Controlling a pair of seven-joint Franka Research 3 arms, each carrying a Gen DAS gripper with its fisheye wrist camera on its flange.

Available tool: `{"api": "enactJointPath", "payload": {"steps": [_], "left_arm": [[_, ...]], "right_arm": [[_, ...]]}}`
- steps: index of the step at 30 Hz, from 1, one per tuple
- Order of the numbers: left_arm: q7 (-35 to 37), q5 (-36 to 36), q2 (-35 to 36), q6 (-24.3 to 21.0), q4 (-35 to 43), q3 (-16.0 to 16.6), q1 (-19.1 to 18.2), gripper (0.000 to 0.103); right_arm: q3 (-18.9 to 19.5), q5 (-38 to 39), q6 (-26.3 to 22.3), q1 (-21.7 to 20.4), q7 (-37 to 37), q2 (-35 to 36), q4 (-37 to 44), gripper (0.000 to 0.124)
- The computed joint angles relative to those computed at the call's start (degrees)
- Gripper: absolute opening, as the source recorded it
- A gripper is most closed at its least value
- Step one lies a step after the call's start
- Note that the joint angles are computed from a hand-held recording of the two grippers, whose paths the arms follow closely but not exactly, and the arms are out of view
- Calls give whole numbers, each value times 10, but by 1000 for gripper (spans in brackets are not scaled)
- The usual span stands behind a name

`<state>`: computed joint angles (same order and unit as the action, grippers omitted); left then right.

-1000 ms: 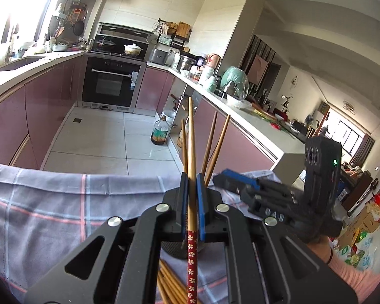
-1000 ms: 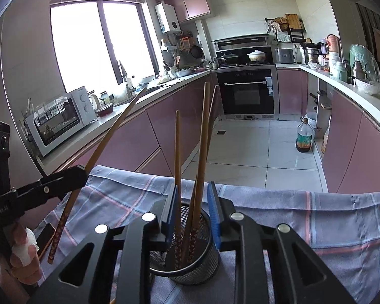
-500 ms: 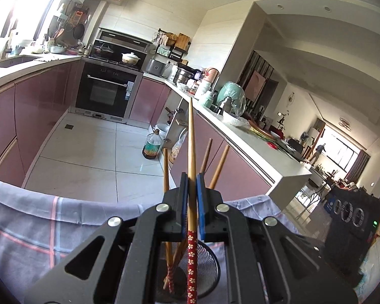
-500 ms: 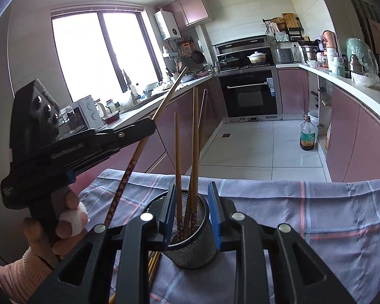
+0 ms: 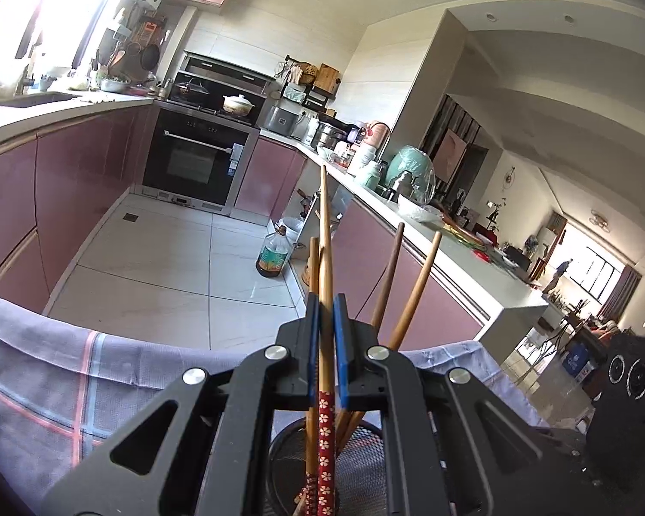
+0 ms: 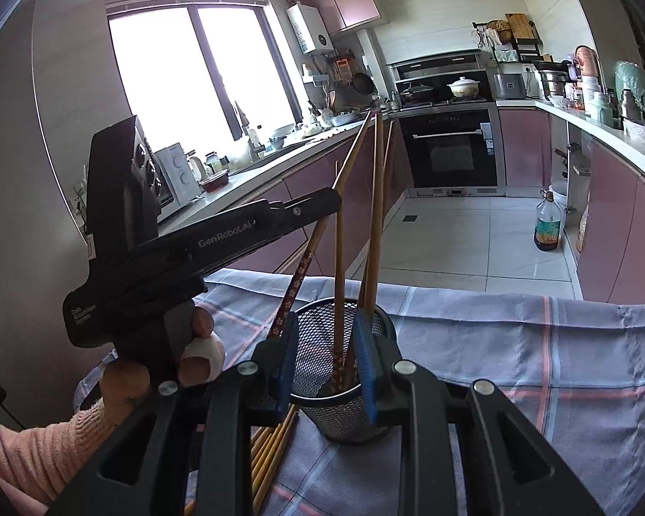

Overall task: Organize utensils
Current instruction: 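Lower both held chopsticks tip-first into the black mesh cup, then push the held chopsticks down into the cup with both grippers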

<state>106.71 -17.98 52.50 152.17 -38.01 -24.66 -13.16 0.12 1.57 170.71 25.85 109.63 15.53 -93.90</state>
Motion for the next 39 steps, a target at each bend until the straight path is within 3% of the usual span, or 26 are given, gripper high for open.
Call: {"api": "enactJointPath", "payload": {"steps": [9, 15, 19, 24, 30, 39], "left_arm": [[38, -13, -48, 48, -109, -22, 32, 7], [76, -32, -85, 55, -173, -49, 64, 7], [147, -80, -135, 72, -265, -93, 118, 7], [247, -168, -183, 70, -345, -141, 175, 7], [303, -226, -215, 56, -378, -120, 175, 7], [382, -327, -253, 9, -414, -93, 183, 7]], "right_arm": [[20, 54, 13, -24, -30, 4, 9, 24], [107, 191, 10, -94, -158, 16, 39, 25], [158, 309, -27, -133, -251, 44, 90, 25], [144, 367, -64, -123, -274, 76, 141, 24], [150, 441, -47, -127, -325, 59, 110, 24], [137, 484, -30, -122, -355, 23, 62, 24]]}}
